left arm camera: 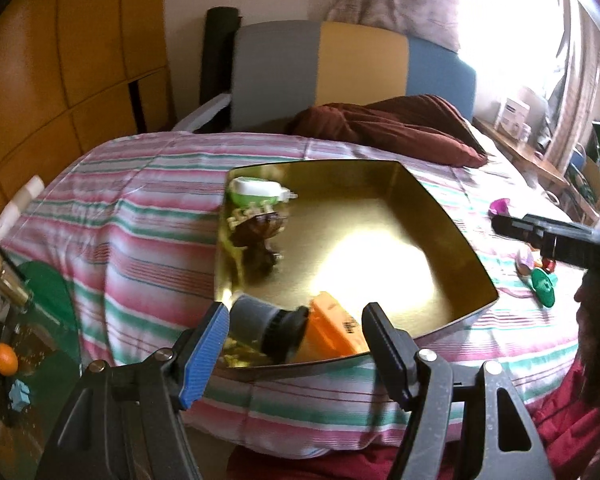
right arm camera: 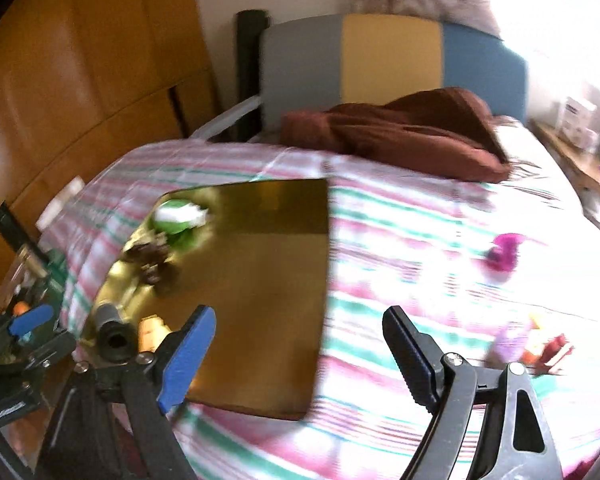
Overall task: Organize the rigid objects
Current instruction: 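Release the yellow gadget and withdraw the right tool toward the remaining toys, then move the left tool to the magenta cup-shaped toy and grasp it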
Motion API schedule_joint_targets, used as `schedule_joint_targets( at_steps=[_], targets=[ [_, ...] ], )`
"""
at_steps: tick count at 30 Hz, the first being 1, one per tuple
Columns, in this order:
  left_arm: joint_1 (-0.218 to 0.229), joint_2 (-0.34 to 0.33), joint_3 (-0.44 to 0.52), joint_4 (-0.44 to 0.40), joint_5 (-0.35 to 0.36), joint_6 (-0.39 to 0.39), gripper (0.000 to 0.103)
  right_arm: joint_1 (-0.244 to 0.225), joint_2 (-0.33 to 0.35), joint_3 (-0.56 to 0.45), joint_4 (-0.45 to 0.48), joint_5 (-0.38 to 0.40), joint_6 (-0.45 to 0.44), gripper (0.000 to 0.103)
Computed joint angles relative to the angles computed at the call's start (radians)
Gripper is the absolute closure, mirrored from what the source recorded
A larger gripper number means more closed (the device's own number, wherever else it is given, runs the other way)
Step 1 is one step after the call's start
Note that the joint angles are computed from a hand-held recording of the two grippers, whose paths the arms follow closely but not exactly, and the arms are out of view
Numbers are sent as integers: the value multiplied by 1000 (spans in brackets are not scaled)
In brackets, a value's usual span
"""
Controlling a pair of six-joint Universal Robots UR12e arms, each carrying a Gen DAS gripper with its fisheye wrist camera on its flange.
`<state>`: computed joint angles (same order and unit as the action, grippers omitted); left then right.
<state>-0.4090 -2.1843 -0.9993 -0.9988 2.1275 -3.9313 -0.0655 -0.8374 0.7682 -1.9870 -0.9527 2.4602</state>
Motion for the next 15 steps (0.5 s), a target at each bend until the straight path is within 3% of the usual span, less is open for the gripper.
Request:
schedule_joint_targets(
  at_steps=[7,11,15],
  targets=[
    [-9,-46,78,-14,-24,74,33,-41,78,-120,-97,-86,128,15],
    [-12,-80,139,-19,-49,123,33,-71,150,-206,-221,-192,336,15],
    [-13,-131,233,-30,-73,181,33,-98,227,-311,-255,-308,566,15]
  ],
)
